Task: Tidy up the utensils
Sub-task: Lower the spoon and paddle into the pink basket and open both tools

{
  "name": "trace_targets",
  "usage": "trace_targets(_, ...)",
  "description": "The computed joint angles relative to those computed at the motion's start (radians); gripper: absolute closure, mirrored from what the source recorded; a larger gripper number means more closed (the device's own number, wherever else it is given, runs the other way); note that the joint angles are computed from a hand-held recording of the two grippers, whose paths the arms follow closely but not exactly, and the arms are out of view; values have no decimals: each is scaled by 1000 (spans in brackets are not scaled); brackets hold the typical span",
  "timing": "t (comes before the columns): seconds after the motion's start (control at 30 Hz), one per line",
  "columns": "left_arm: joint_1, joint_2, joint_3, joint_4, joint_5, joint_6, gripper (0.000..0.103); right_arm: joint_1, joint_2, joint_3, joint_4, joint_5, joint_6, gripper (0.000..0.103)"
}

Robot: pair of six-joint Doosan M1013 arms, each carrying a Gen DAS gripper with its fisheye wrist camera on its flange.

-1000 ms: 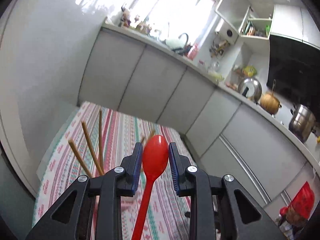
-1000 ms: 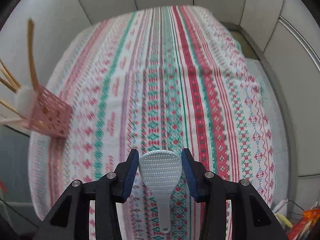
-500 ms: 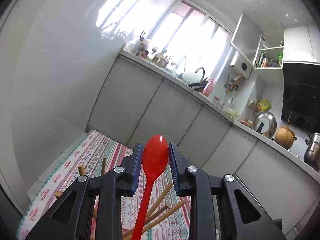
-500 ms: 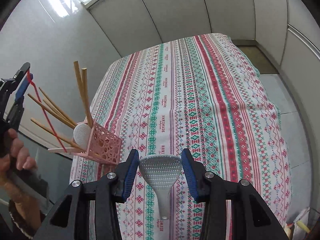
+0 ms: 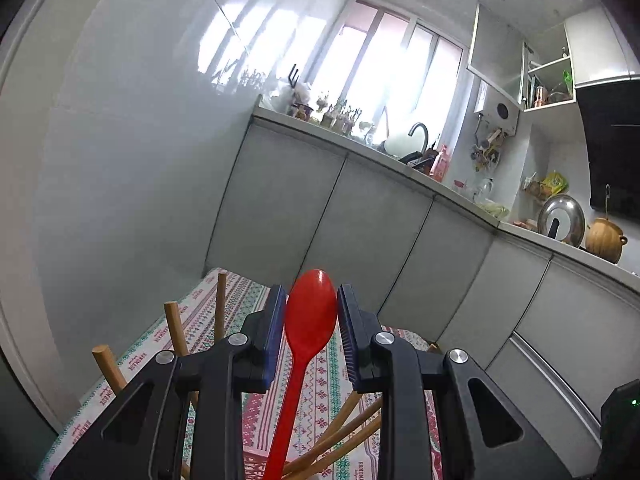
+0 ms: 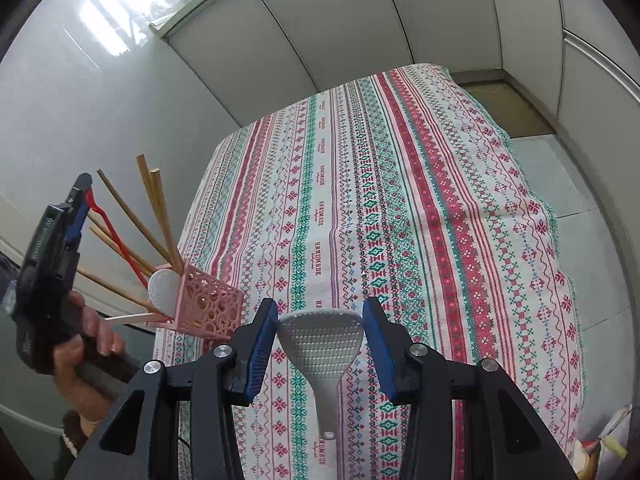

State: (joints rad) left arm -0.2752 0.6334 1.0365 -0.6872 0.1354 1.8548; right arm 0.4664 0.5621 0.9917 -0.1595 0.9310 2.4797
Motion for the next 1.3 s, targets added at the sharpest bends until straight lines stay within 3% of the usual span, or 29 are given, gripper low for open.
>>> trace_targets(0.17,3,7,-8,-5,31,0,75,3,-3,2,5,-17,1,58)
trace_targets(0.37,19,1,-17,-28,157,50,74,9,-7,2,-15,-42,19,58)
trace_targets(0.43,22,-6,-14,15,189,38,74,10,-8,2,-20,-58,32,58)
trace_targets(0.6,38,-27,-18,51,291,4,57,17,-4,-14,-37,-94,50,58)
trace_targets(0.97,42,-109,-14,442,601,-238,30,76,23,-101,-264,-190,139,58)
trace_targets(1.17,55,-74,-78,505,850,-264,28,117,80,-202,-412,-208,144,58)
trace_targets(1.3,66,-53,-97,555,939,-292,28,133,143,-295,-427,-208,77,58)
